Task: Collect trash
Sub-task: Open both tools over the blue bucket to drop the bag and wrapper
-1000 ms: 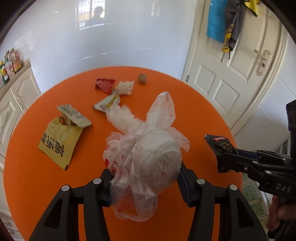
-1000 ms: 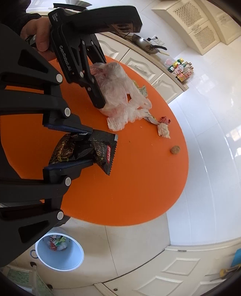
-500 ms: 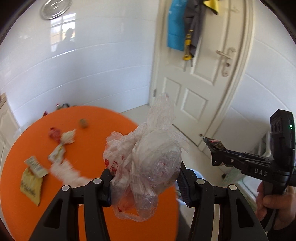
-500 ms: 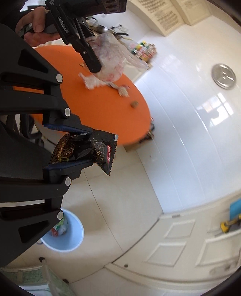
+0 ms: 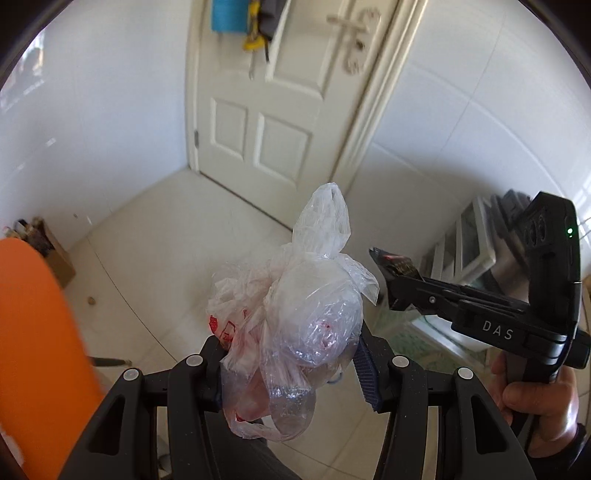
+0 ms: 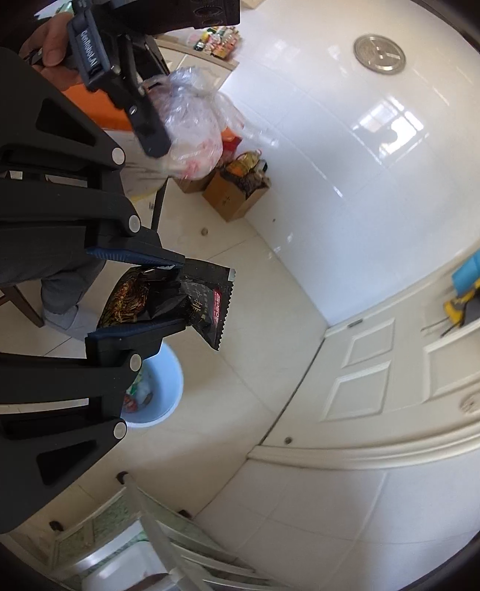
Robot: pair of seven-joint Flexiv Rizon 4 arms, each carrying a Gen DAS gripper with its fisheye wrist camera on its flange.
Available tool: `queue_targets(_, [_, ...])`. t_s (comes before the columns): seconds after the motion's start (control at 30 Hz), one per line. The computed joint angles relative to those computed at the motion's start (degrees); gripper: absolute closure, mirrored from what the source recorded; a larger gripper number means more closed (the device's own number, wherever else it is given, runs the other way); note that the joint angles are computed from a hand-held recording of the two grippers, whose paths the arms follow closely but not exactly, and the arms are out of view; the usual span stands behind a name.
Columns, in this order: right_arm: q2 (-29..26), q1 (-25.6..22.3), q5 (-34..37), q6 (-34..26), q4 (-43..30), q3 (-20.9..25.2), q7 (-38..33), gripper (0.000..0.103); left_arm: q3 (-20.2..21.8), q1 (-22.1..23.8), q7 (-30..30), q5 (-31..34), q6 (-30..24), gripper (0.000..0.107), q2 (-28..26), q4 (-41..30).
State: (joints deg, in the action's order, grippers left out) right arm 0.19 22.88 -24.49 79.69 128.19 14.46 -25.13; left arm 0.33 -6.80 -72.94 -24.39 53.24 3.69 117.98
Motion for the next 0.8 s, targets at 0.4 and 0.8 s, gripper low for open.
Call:
queue_targets(0.4, [-10.37, -0.88, 17.63, 1.06, -2.7, -0.29, -9.59, 0.047, -2.35, 3.77, -2.26, 3.18, -14.18, 0.045, -21.68, -18.82])
queue_targets(0.8, [-8.11, 1.7, 10.64, 3.41, 1.6, -5.83, 0.07, 0.0, -1.92, 2.82, -5.04, 9.48, -14.37, 0.019, -25.84, -26.23])
